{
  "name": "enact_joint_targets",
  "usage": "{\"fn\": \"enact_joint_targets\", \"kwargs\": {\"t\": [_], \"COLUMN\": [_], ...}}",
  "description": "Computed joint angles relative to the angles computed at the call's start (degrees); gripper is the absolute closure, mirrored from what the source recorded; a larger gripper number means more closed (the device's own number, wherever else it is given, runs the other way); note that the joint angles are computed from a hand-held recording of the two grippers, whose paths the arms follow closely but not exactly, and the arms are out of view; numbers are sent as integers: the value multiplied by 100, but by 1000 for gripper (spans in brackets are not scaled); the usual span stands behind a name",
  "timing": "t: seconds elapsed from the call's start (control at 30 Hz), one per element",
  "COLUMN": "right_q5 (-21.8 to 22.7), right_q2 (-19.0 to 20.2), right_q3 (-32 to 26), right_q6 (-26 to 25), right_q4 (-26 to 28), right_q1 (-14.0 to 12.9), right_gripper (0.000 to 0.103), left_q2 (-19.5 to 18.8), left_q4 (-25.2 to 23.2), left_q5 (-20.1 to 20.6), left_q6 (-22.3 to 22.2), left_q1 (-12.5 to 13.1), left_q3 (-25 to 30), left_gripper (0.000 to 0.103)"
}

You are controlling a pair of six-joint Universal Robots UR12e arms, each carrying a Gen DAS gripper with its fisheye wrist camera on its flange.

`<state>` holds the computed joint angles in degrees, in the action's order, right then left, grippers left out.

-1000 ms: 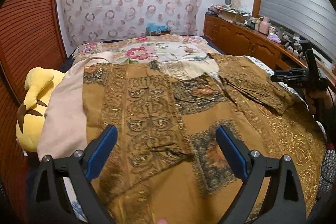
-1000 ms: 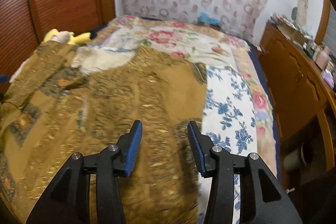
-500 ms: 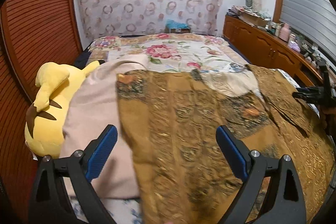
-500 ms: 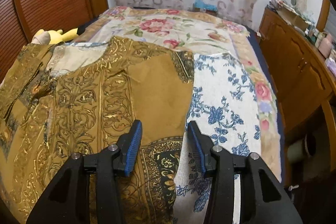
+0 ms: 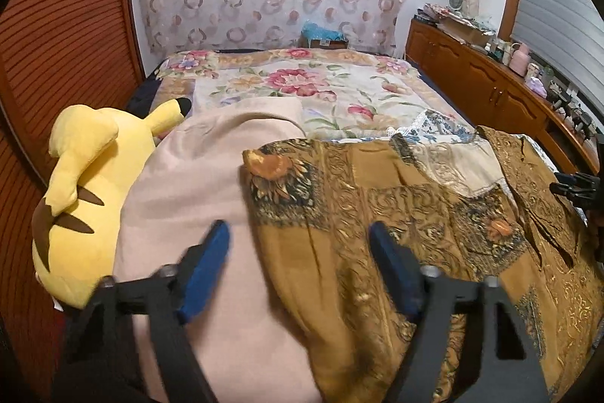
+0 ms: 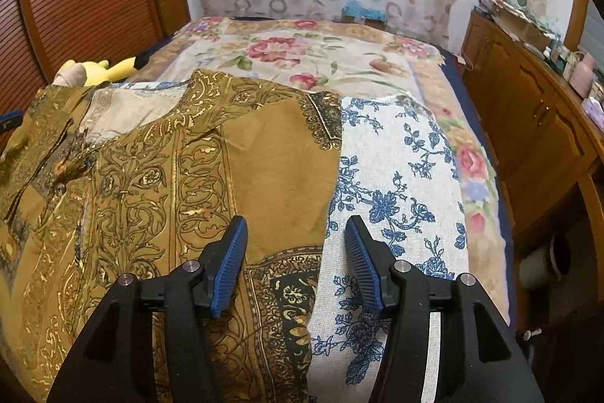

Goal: Fold small clothes

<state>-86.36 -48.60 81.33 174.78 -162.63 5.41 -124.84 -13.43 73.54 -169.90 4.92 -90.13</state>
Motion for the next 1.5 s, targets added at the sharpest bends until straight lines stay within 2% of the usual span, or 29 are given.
{"fn": "enact_joint_targets", "kwargs": {"t": [0.07,0.1,0.23,0.4,0.5,0.57,0.73,0.8,0.9,0.93,0.97,1.0,1.07,1.33,1.5], "right_q5": [1,6,18,23,113,19,200,211,287,324,325,347,327,27,5], "right_q2": [3,1,31,49,100,172,362,413,468,473,465,457,388,-60,-283], "right_q3": [-5,-3,-56,-127,-281,-448,-828,-924,-1042,-1065,-1064,-1064,-924,-210,60], "right_q6": [2,0,-7,-43,-142,-71,-147,-179,-287,-353,-417,-464,-511,-484,-585], "right_q4": [4,4,45,155,362,506,759,815,884,913,932,943,641,-799,-1210], "right_q1": [4,2,15,21,-2,-7,-53,-55,-43,-29,-16,-2,38,254,341], "right_gripper": [47,47,44,42,42,42,43,48,69,78,96,100,100,101,101], "left_q2": [-65,-88,-175,-192,-184,-190,-175,-177,-177,-166,-157,-138,-102,120,305], "left_q4": [-86,-117,-209,-244,-239,-237,-278,-312,-341,-322,-307,-304,-328,108,464], "left_q5": [-69,-106,-225,-362,-413,-448,-353,-316,-207,-210,-244,-305,-268,-473,-614], "left_q6": [-22,-29,-102,-103,-84,-80,-45,-55,12,45,69,96,136,180,182], "left_q1": [27,42,78,92,96,99,71,65,36,31,35,39,23,30,37], "left_q3": [94,129,269,308,304,317,321,329,338,323,307,285,258,-45,-285], "left_gripper": [50,53,56,68,75,80,81,81,81,82,91,95,99,101,101]}}
